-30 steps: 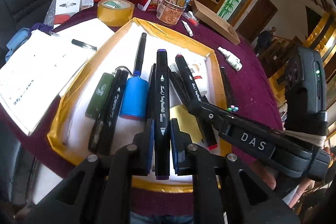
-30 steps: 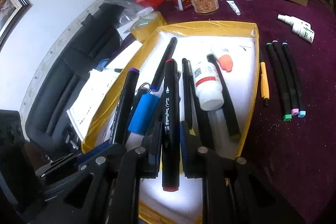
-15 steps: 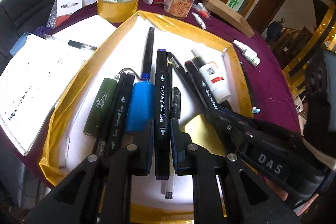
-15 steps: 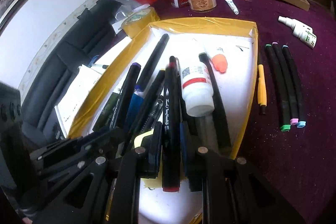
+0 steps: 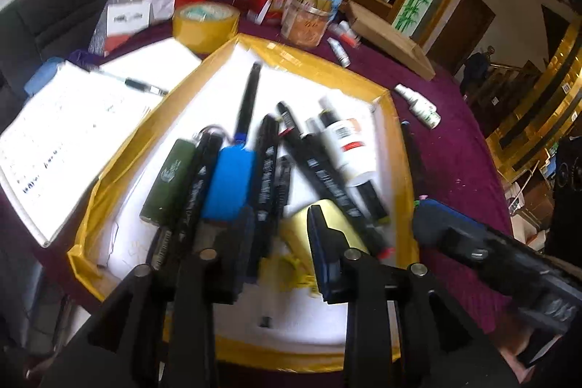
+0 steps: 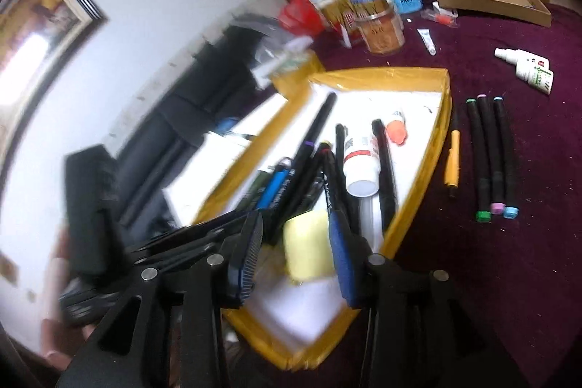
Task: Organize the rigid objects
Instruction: 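Grasp the teal-capped black marker on the cloth with the left tool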
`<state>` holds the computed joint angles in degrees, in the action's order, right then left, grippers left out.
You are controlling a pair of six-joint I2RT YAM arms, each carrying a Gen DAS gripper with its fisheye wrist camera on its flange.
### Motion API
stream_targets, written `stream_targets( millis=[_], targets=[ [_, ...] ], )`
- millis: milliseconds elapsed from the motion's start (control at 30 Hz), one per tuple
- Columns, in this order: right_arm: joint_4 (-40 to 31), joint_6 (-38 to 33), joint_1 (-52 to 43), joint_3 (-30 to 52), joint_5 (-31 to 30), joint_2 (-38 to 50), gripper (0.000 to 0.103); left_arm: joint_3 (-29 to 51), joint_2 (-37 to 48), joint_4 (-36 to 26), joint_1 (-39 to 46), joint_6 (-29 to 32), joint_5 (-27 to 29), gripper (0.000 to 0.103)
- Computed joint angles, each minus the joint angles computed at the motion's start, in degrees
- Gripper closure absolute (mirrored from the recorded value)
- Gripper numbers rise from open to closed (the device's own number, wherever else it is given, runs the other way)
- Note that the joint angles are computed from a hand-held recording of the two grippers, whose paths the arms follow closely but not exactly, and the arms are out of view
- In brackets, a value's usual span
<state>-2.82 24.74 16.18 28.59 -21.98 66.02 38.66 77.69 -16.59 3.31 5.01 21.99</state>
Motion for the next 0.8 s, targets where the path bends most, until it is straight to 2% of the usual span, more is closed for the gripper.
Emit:
stream_targets(
  millis=[67,133,267,367,433,567,633,700,800],
  targets=[
    [-5.2,-2.6,-6.2,-0.6,-3.8,-6.1,0.067,-1.2,-3.6,-0.3,-2.1,-0.8,-0.9,0.071],
    [-10.0,-5.7,-12.5,-0.2,-6.2,-10.0,0.067,-1.7,-6.6,-1.3,-5.0,-1.1,-0.8,0.055],
    [-16.1,-12.4,-26.3,3.6,-10.6,-8.6,0.065,-0.5,-8.0,-2.5,-12.2,-2.4,-2.2,0.055],
    [-17.5,-18.2,-34.3,9.3,-12.7,1.0,0.065,3.9,-3.1,-4.5,-17.8,-4.2,-1.5,0.055],
    [-16.3,-20.3,-37.7,13.5,-13.9,9.8,0.065,7.7,1.4,-5.0,-22.3,-5.7,-3.0,0.055],
    [-6.1,-19.0,-41.5,14.9,-12.5,23.2,0.065,15.6,10.0,-4.8,-29.7,-8.9,-8.0,0.055],
    [-7.0,-17.8,-43.8,17.2,-13.2,28.5,0.065,20.9,16.3,-5.1,-32.2,-10.5,-9.6,0.055],
    [-8.2,-16.3,-45.9,19.0,-15.9,32.0,0.065,27.3,23.3,-6.6,-33.6,-11.5,-9.7,0.055],
    [-8.6,-16.8,-47.2,19.4,-15.9,31.7,0.065,37.5,33.1,-11.5,-34.3,-13.6,-8.3,0.058]
  ],
)
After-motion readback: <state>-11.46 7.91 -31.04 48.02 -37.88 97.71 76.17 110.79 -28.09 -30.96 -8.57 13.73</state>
